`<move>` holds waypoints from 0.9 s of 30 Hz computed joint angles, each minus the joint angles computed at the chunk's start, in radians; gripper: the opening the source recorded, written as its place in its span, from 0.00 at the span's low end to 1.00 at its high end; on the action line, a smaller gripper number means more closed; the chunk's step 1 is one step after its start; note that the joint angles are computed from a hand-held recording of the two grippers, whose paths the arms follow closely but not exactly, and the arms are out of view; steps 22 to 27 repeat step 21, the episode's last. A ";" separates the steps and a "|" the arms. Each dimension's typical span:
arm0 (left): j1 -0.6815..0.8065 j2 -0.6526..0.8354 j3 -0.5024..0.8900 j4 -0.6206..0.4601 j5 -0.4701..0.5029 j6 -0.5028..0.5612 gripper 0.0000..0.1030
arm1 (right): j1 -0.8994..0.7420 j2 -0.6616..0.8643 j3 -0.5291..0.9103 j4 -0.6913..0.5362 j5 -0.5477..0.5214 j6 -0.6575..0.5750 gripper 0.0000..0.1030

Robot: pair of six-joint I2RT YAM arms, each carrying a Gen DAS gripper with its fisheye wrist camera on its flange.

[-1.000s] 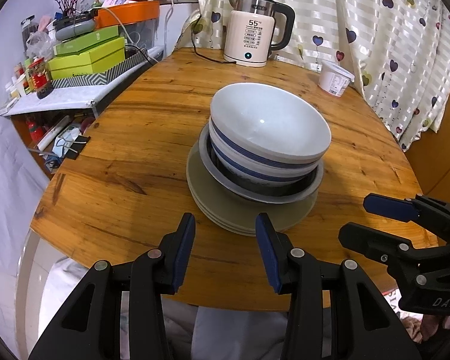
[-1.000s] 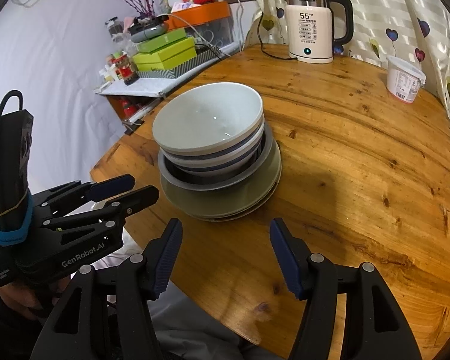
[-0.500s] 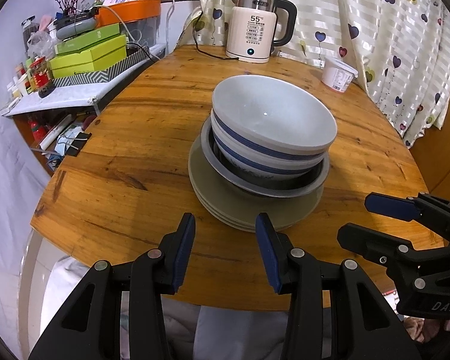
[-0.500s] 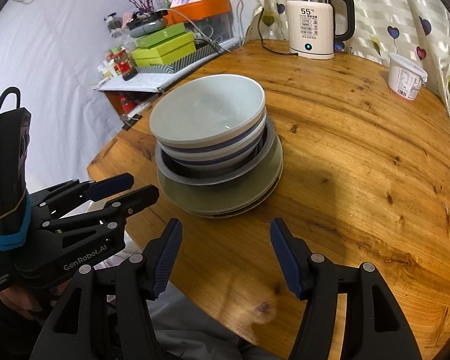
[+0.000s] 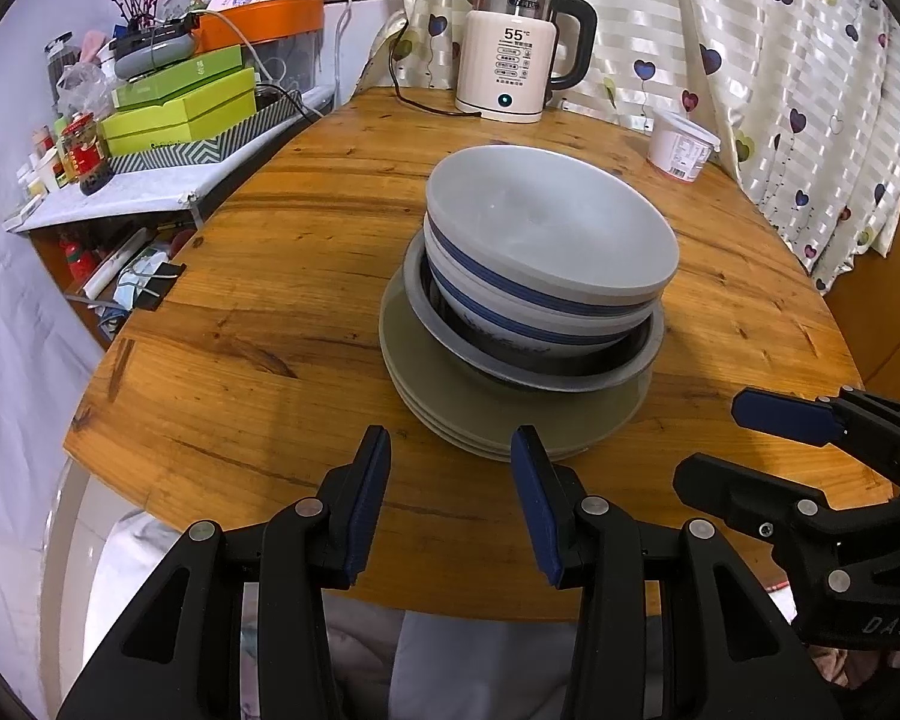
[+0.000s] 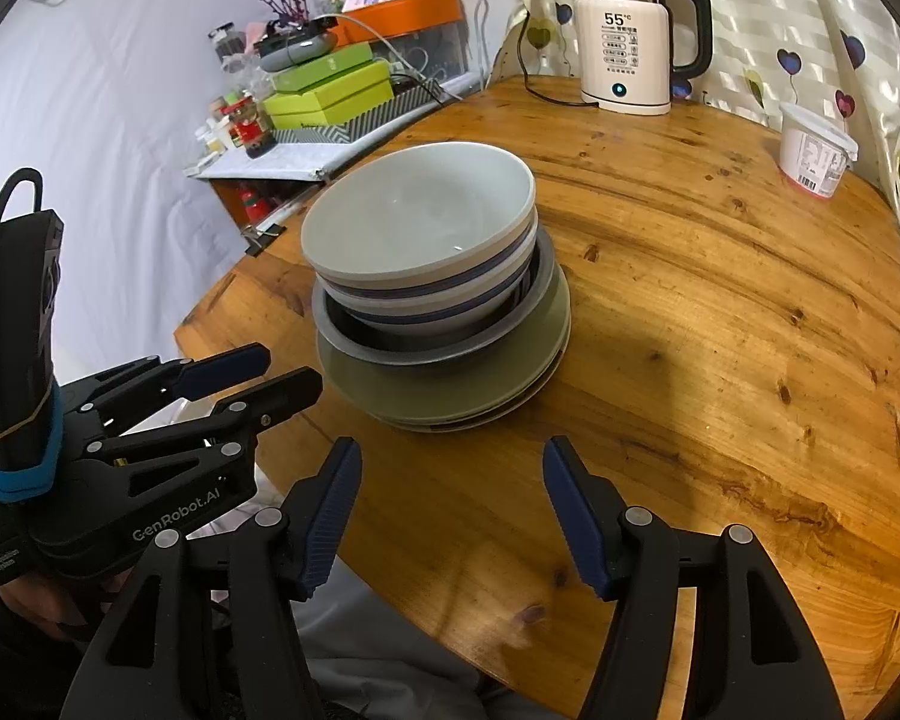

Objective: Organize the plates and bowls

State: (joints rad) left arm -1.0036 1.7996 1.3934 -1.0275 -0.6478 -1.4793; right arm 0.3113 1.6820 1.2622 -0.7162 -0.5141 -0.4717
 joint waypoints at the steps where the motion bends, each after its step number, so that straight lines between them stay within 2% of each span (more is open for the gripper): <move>1: 0.000 0.000 0.000 0.000 0.001 0.001 0.42 | 0.000 0.000 0.001 -0.001 0.000 0.000 0.62; 4: 0.000 0.012 0.019 -0.025 0.000 -0.003 0.42 | 0.000 -0.001 0.001 -0.002 0.000 0.000 0.62; 27: -0.008 0.013 0.023 -0.020 -0.019 -0.005 0.42 | 0.004 -0.007 -0.012 0.005 0.001 0.004 0.62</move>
